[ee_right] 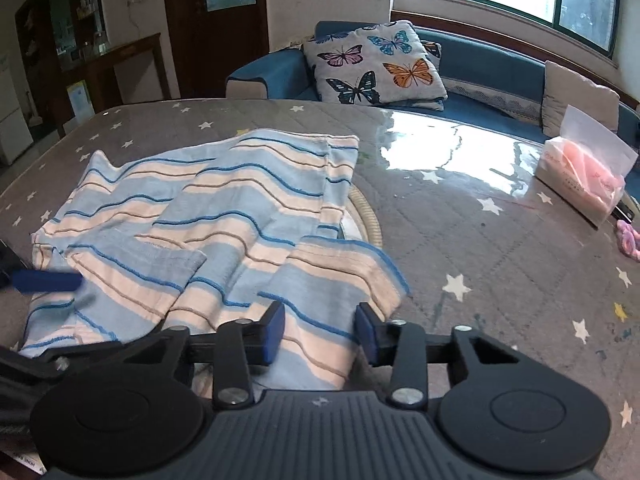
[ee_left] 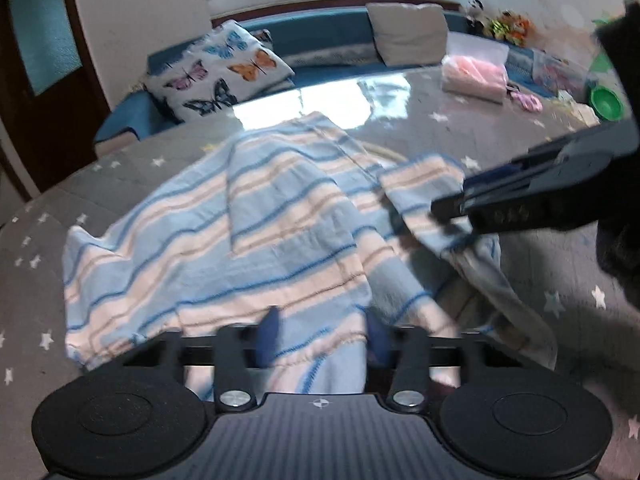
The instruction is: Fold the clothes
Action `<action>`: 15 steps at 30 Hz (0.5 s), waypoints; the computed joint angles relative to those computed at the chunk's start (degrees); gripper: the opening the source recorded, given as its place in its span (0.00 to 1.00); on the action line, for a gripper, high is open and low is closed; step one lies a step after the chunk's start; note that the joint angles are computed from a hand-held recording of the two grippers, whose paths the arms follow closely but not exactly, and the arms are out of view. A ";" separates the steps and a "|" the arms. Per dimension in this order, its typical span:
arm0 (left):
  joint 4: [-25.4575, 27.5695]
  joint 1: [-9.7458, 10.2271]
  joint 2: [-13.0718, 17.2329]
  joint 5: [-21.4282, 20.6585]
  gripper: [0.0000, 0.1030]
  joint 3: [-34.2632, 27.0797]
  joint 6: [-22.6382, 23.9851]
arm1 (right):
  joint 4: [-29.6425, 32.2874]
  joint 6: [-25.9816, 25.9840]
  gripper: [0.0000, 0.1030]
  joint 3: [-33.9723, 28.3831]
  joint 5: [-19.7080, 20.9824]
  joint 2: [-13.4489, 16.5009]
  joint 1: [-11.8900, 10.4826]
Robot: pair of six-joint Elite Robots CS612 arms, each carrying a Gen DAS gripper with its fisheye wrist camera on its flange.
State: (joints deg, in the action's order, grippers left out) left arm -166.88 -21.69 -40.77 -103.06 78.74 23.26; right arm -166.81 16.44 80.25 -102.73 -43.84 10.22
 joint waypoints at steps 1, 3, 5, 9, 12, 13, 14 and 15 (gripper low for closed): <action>0.40 0.10 0.02 -0.09 0.22 -0.01 -0.23 | -0.24 -0.01 0.37 0.08 0.16 -0.08 -0.02; -0.33 0.39 -0.08 -0.40 0.18 0.37 -1.27 | -0.91 0.26 0.41 0.05 0.91 -0.09 -0.05; -2.03 0.72 -0.46 -0.36 0.14 1.14 -2.79 | -1.07 0.17 0.55 -0.42 1.65 0.21 0.04; -6.39 1.62 -1.28 0.73 0.11 2.47 -6.39 | -0.08 -1.26 0.62 -1.68 2.35 1.04 0.47; -8.90 2.69 -1.87 1.79 0.10 3.24 -9.92 | 1.13 -2.69 0.58 -2.00 0.67 1.34 1.03; -9.63 3.12 -2.09 2.26 0.10 3.56 -11.27 | 1.35 -2.96 0.57 -1.86 0.17 1.29 1.14; -10.21 3.55 -2.31 2.82 0.10 3.92 -12.55 | 1.45 -3.04 0.49 -1.55 -0.34 1.14 1.23; -10.64 3.91 -2.55 3.37 0.10 4.24 -13.63 | 1.46 -2.90 0.42 -1.10 -0.82 0.89 1.29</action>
